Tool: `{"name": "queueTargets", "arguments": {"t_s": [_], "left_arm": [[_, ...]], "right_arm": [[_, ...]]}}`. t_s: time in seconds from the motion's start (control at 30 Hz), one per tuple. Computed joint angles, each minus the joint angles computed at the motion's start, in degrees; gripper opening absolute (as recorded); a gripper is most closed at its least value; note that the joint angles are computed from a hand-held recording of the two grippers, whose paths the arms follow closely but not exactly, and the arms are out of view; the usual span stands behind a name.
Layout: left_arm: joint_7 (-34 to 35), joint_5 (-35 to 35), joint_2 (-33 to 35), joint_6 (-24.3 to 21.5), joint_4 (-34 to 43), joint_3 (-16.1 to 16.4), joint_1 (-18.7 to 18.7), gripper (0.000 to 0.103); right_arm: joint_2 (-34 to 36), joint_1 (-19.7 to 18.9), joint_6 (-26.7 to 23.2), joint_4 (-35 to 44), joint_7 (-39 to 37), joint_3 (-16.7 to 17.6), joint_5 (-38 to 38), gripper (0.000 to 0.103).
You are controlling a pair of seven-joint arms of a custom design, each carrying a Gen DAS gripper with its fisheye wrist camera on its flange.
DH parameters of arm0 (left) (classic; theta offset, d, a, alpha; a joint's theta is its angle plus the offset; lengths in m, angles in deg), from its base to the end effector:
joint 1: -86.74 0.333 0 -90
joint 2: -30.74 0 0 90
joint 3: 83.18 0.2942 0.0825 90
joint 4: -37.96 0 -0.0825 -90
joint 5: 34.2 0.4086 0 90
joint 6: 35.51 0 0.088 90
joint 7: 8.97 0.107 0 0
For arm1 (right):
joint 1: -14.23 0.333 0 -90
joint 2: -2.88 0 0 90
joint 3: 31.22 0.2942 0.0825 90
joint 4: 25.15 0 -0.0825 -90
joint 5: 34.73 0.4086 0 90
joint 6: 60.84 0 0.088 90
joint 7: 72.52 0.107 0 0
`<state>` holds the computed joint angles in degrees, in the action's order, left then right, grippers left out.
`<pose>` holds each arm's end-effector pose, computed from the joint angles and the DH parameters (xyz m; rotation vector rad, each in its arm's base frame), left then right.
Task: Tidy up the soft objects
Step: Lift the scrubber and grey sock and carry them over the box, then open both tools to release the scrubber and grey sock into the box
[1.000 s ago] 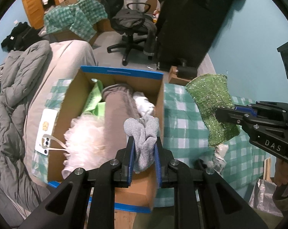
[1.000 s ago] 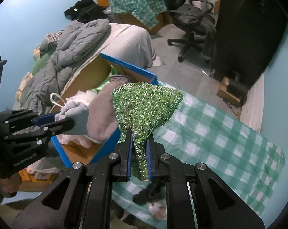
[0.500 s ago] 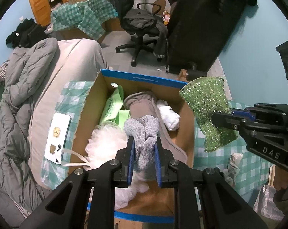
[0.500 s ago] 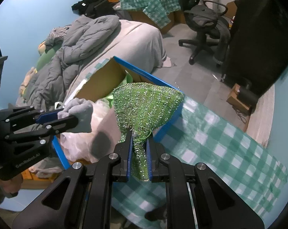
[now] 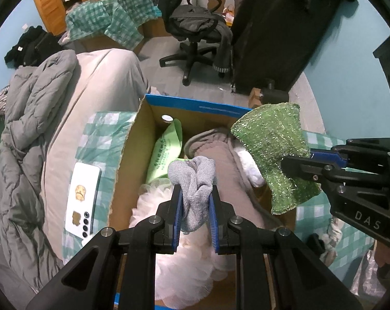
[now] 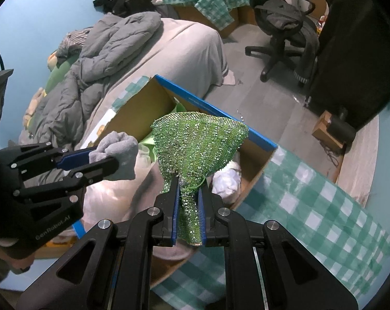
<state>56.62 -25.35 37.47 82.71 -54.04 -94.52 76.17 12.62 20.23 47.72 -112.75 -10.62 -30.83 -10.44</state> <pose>0.6093 -0.2296 0.5654 -2.0305 2.0318 -0.3938 0.6475 0.1026 0.5573 -2.3155 1.3659 0.1002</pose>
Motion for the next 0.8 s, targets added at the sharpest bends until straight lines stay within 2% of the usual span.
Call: {"name": "queueTargets", "arguments": {"t_s": [0.2,0.23,0.37,0.4,0.43,0.53,0.6,0.8], "left_arm": [[0.12,0.60,1.92,-0.45,1.89,0.30,0.26,0.022],[-0.31,1.22,2.17,-0.84,2.25,0.36,0.17,0.027],[-0.62,1.94,2.00,-0.95,2.04,0.46,0.25,0.033],[-0.53,2.05,2.03,-1.19,2.09,0.46,0.27,0.037],[-0.54,2.26,1.85,-1.11,1.85,0.50,0.30,0.039],[-1.00,2.96,1.45,-1.29,1.39,0.56,0.29,0.046],[-1.33,2.92,1.03,-1.29,1.01,0.58,0.39,0.046],[-2.22,1.95,-0.67,-1.11,-0.30,0.51,0.67,0.050]], "right_arm": [[2.48,0.51,-0.88,2.46,1.65,0.27,-1.02,0.012],[2.93,0.57,-1.32,3.02,1.83,0.35,-1.10,0.012],[3.42,0.73,-1.74,3.75,1.83,0.58,-1.27,0.020],[3.19,0.82,-1.30,3.43,1.71,0.59,-1.50,0.029],[2.97,0.97,-0.86,3.05,1.83,0.59,-1.83,0.033],[2.72,1.16,-0.27,2.46,2.24,0.55,-2.25,0.038],[2.35,1.21,0.52,1.84,2.79,0.46,-2.40,0.044],[1.44,0.84,0.71,1.11,3.32,0.20,-2.36,0.046]]}}
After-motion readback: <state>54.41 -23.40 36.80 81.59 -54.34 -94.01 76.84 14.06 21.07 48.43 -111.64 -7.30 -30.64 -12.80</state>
